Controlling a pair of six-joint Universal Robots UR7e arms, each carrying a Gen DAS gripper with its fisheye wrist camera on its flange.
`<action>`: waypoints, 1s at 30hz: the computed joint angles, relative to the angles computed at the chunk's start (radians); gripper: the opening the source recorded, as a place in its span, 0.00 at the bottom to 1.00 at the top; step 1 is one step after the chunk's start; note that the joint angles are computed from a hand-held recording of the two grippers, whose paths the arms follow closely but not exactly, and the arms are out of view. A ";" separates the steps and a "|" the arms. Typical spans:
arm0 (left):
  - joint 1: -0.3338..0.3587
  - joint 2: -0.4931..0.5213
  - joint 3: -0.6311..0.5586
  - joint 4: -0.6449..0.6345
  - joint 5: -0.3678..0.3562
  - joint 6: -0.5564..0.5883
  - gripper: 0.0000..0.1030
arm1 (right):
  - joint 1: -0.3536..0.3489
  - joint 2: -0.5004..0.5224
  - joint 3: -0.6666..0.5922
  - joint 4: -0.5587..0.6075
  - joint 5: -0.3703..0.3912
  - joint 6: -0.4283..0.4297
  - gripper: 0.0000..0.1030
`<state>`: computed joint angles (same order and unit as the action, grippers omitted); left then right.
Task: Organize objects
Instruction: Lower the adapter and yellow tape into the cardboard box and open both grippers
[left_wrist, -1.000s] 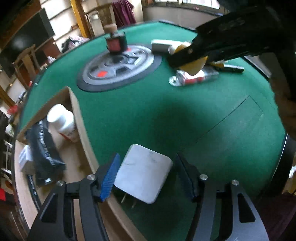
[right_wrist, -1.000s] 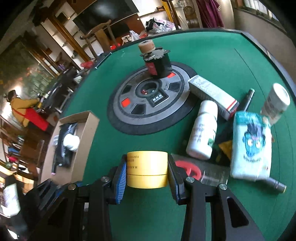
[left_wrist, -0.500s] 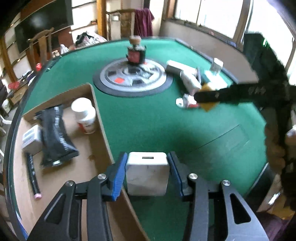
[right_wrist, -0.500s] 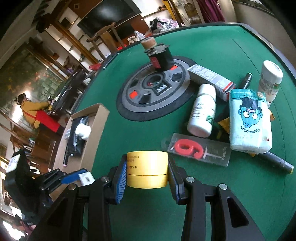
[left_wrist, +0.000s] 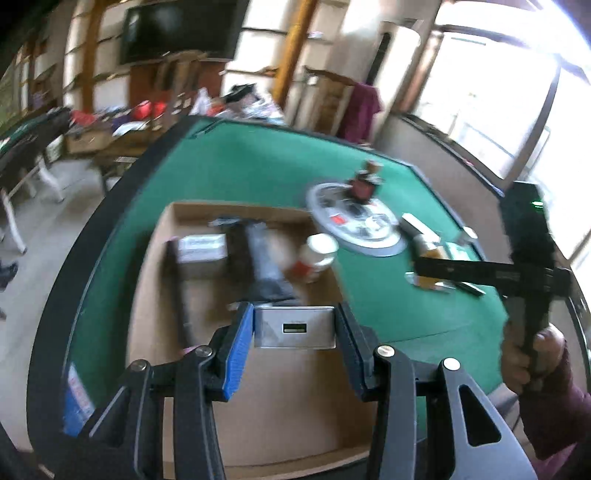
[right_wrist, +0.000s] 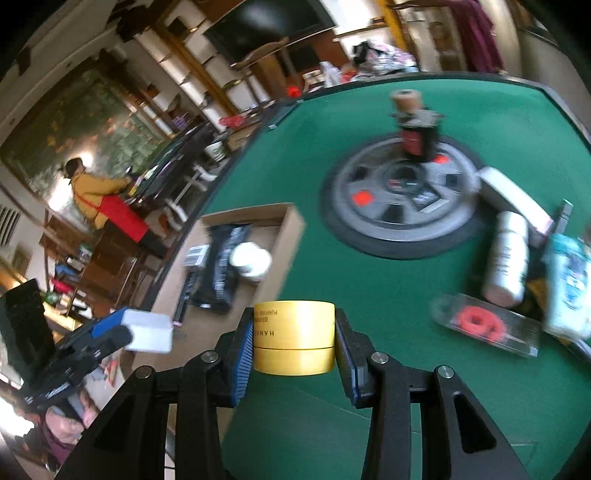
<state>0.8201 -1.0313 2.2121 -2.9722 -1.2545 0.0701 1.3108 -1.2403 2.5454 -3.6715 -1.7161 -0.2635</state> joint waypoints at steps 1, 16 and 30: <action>0.011 0.004 -0.006 0.006 0.016 -0.004 0.43 | 0.022 0.026 -0.016 0.001 -0.013 0.001 0.42; 0.090 0.151 -0.153 0.008 0.076 -0.002 0.43 | 0.167 0.351 -0.255 0.074 -0.199 -0.012 0.43; 0.130 0.191 -0.204 0.024 0.037 -0.064 0.66 | 0.178 0.417 -0.313 0.053 -0.291 -0.051 0.44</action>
